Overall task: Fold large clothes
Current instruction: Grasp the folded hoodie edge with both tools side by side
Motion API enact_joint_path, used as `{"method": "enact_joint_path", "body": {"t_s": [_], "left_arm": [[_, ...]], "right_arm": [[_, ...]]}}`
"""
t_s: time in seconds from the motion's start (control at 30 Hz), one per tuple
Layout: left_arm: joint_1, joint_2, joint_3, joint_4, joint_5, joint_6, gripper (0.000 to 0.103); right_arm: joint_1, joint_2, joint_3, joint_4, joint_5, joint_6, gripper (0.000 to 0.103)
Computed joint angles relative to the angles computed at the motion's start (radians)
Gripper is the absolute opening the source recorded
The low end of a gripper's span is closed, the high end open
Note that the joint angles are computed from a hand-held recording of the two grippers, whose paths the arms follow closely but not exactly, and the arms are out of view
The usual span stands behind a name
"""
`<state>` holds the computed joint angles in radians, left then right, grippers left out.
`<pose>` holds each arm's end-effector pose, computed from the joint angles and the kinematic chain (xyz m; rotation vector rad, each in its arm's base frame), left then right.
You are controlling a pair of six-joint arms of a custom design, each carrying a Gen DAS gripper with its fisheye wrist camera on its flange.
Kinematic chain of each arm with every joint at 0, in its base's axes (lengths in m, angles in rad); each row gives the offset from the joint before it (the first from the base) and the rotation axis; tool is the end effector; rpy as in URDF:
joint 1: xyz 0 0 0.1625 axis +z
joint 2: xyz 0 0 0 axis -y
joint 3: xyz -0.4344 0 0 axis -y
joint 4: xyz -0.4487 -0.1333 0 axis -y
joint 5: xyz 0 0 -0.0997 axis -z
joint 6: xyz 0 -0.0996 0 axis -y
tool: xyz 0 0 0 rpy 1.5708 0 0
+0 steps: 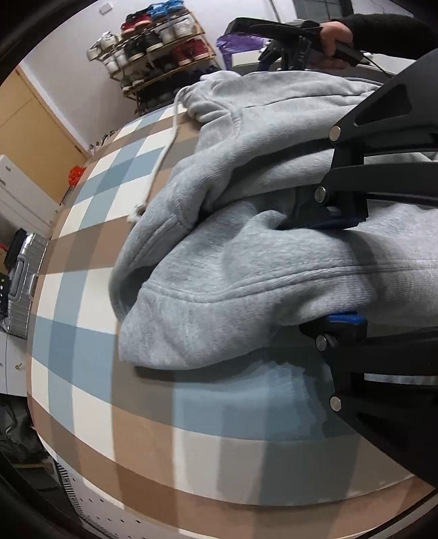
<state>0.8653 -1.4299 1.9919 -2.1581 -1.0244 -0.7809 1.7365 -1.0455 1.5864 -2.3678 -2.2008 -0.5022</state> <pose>-0.2109 -0.5330 0.2709 -0.1116 2.7031 -0.5382 0.1922 -0.6972 0.2547 0.7130 -2.3719 0.1791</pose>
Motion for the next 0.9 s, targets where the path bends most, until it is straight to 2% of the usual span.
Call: {"method": "enact_joint_path", "body": {"t_s": [0.3, 0.6, 0.7, 0.8, 0.9], "left_arm": [[0.053, 0.046, -0.089, 0.043, 0.027, 0.043, 0.031], [0.116, 0.138, -0.247, 0.103, 0.048, 0.103, 0.031], [0.12, 0.144, -0.26, 0.105, 0.06, 0.138, 0.031], [0.106, 0.125, -0.242, 0.107, 0.071, 0.144, 0.035], [0.039, 0.06, -0.169, 0.111, 0.157, 0.118, 0.035]], "right_arm": [[0.016, 0.112, -0.133, 0.024, -0.014, 0.044, 0.103], [0.021, 0.27, -0.347, 0.045, -0.001, 0.027, 0.103], [0.018, 0.298, -0.396, 0.063, 0.014, 0.027, 0.103], [0.013, 0.276, -0.403, 0.117, 0.048, 0.052, 0.103], [0.005, 0.17, -0.31, 0.076, 0.136, 0.067, 0.103]]}}
